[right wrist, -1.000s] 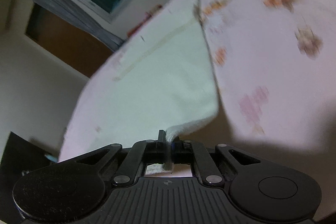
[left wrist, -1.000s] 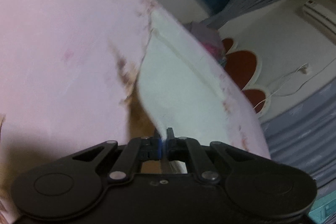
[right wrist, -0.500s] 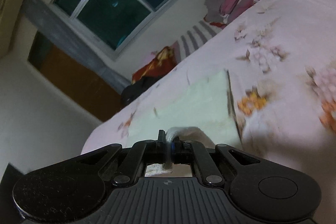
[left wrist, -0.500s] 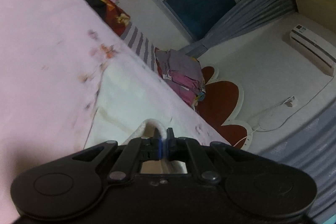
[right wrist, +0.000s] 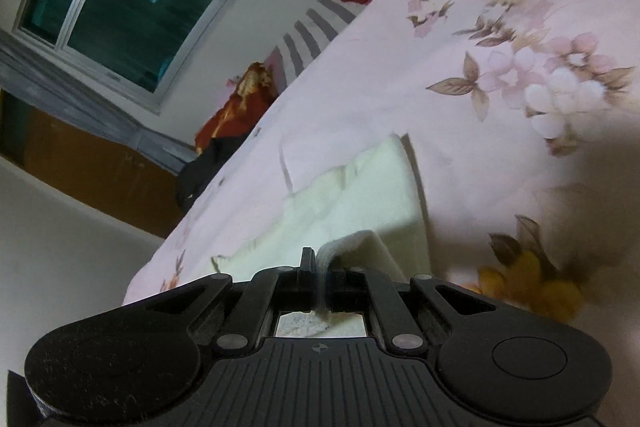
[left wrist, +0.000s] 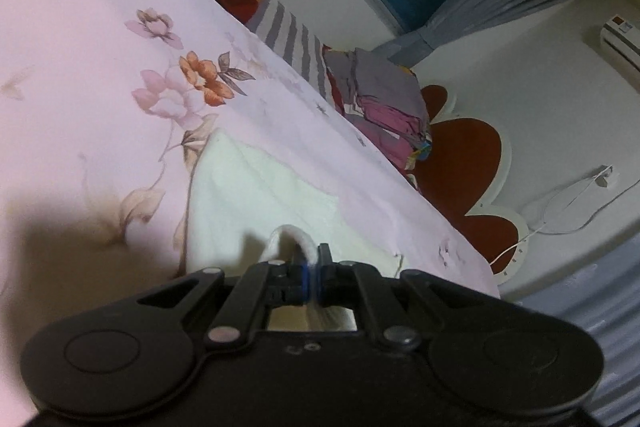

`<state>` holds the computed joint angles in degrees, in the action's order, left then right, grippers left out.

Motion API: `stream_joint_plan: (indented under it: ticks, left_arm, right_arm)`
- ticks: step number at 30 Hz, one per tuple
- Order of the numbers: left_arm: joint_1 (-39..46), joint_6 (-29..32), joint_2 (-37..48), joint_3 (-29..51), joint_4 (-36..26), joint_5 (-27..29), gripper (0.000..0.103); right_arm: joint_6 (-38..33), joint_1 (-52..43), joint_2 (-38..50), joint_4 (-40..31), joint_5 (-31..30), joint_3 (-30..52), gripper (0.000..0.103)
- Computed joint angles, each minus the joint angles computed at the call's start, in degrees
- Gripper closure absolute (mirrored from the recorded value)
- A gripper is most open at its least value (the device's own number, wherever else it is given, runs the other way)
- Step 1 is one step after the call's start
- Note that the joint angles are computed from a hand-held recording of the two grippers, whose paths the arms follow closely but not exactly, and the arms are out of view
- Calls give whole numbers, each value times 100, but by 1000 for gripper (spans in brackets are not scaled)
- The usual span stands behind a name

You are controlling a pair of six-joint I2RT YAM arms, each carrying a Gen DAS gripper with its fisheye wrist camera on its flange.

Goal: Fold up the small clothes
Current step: 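Lift the held end with both grippers and fold it over the sweater, then open both grippers and release the folded end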

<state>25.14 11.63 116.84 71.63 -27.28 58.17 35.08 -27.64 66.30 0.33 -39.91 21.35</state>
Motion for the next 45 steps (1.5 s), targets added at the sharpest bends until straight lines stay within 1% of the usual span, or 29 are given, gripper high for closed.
stream_joint_plan:
  ticks: [1, 2, 3, 4, 5, 6, 7, 9, 11, 13, 16, 17, 18, 19, 20, 21, 22, 23, 24, 25, 29, 32, 33, 37, 39, 41, 43, 44, 45]
  left_arm:
    - [-35, -76, 108, 94, 52, 23, 95]
    - [-60, -179, 190, 167, 118, 69, 81]
    - [-76, -281, 266, 239, 203, 124, 66]
    - [-91, -431, 262, 231, 381, 112, 57]
    - [-88, -634, 204, 137, 695, 115, 36]
    - [-61, -797, 121, 18, 990, 146, 27]
    - [-51, -787, 108, 24, 1052, 183, 29]
    - [-98, -231, 124, 245, 641, 8, 42]
    - [-212, 480, 97, 416, 233, -344, 47]
    - [-385, 1104, 35, 483, -21, -841, 55]
    - [-627, 1701, -42, 406, -53, -1388, 62]
    - [-688, 1868, -46, 362, -21, -1499, 66]
    - [-766, 2017, -70, 288, 74, -1643, 73]
    - [-839, 2120, -81, 233, 172, -1776, 77]
    - [-883, 2186, -132, 152, 264, -1860, 84]
    - [-895, 2197, -122, 158, 268, -1864, 95]
    - [-871, 2173, -80, 207, 205, -1803, 100]
    - [-839, 2107, -61, 215, 219, -1741, 100]
    - [-797, 2056, -74, 163, 303, -1682, 100]
    - [-759, 1988, -126, 76, 417, -1636, 100]
    - [-519, 1518, -384, -342, 1120, -1032, 101]
    - [-472, 1143, -598, -621, 1757, -880, 101]
    - [-522, 1058, -617, -639, 1861, -984, 101]
    - [-795, 949, -371, -411, 1656, -1621, 101]
    - [-908, 1057, -180, -271, 1507, -1939, 101]
    - [-884, 1000, -61, -216, 1512, -1872, 99]
    - [-789, 918, -94, -120, 1360, -1818, 89]
    - [-722, 817, -310, -359, 1679, -1833, 78]
    - [-652, 868, -588, -678, 2080, -1762, 70]
  right_arm:
    - [6, 6, 239, 228, 3, 24, 99]
    - [20, 34, 456, 399, 91, 71, 98]
    - [39, 51, 586, 470, 179, 127, 92]
    - [61, 54, 674, 525, 273, 172, 53]
    - [108, 72, 654, 575, 483, 188, 27]
    - [230, 151, 345, 626, 789, 84, 9]
    - [247, 117, 105, 850, 928, -77, 9]
    - [107, -110, 44, 831, 669, -61, 10]
    - [-365, -73, -60, 492, 792, 39, 21]
    - [-966, 186, 49, 13, 1091, 287, 44]
    - [-1443, 837, 380, -204, 1725, 513, 49]
    - [-1591, 1014, 466, -267, 1932, 556, 49]
    - [-1704, 1182, 525, -295, 2132, 575, 49]
    - [-1791, 1329, 576, -217, 2275, 541, 54]
    - [-1917, 1474, 585, -237, 2449, 536, 70]
    - [-2023, 1610, 606, -285, 2667, 553, 77]
    - [-2070, 1713, 592, -314, 2828, 556, 81]
    - [-2099, 1781, 543, -345, 2906, 548, 84]
    - [-2130, 1828, 484, -374, 2960, 536, 98]
    - [-2188, 1865, 445, -375, 3043, 521, 102]
    - [-2279, 1989, -43, -249, 3308, 340, 102]
    - [-2249, 2019, -223, -40, 3440, 295, 102]
    - [-2221, 2049, -180, 41, 3533, 301, 102]
    - [-2104, 2007, 435, 215, 3516, 497, 102]
    - [-2072, 2023, 805, 295, 3554, 567, 102]
    - [-2060, 2011, 1101, 359, 3559, 590, 102]
    - [-1963, 2023, 1028, 417, 3635, 527, 101]
    - [-1894, 2065, 859, 359, 3838, 494, 100]
    - [-1841, 2170, 604, 318, 4177, 418, 78]
